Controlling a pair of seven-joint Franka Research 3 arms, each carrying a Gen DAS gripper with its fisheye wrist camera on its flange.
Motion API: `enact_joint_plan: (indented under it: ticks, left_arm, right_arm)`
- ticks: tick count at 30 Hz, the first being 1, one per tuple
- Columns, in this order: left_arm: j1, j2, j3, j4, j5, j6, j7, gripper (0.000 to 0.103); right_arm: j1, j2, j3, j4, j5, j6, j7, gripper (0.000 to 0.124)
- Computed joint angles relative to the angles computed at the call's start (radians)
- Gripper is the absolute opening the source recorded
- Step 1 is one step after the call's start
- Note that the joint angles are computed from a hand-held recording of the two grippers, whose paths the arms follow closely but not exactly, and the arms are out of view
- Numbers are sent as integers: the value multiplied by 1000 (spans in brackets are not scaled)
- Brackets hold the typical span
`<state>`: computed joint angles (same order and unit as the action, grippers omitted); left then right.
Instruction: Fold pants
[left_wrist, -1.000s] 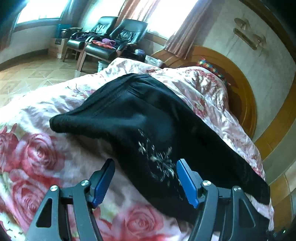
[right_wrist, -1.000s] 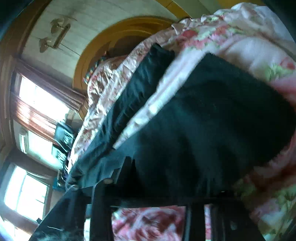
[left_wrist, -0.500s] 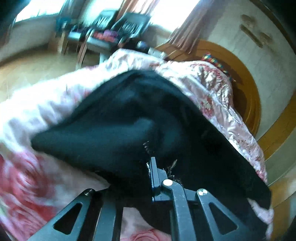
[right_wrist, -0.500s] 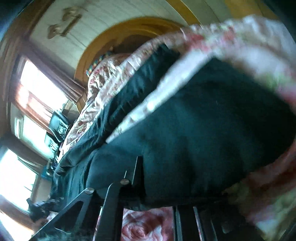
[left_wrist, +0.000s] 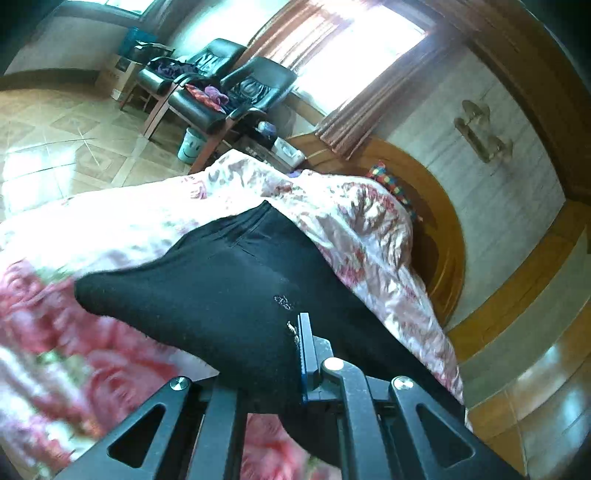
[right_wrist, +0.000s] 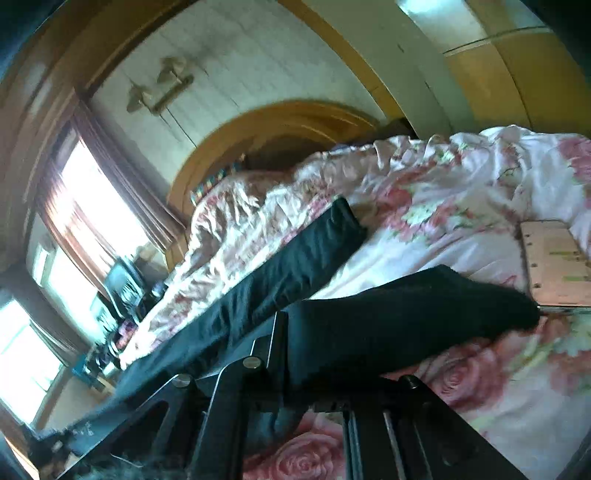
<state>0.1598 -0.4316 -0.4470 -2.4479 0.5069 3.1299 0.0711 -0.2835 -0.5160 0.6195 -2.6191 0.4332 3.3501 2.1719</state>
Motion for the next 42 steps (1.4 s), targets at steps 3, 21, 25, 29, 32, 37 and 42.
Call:
enact_joint_plan:
  ticks: [3,21,25,29,32,37,42]
  left_arm:
    - [-38,-56,-5,-63,16,-63,21,6]
    - [241,-75,-205,-178,90,30,-381,9]
    - [183,-129,-169,-179,61,-63,-371,6]
    - [148,-238,-152,-166,122,-130,-341,6]
    - [102,-266,-125,-167,137,-194,-330,5]
    - [-38,-161,-25,-169,55,-339,-342,16]
    - [-57,-246,-55,-168,71,-557,-542,33]
  right_arm:
    - [-40,-59,44,-29,-21,-80,14,8]
    - [104,45,-124,-59,-198,-227,148,12]
    - [17,-17,-49,-54,-295,-257,213,9]
    - [13,-89,-50,-78,-340,-221,272,9]
    - [53,-89,-84,-87,-350,-238,279,9]
    - [117,-5,-157,-53,-373,-355,308,12]
    - [-58,-155,-13,-49,-531,-465,487,31]
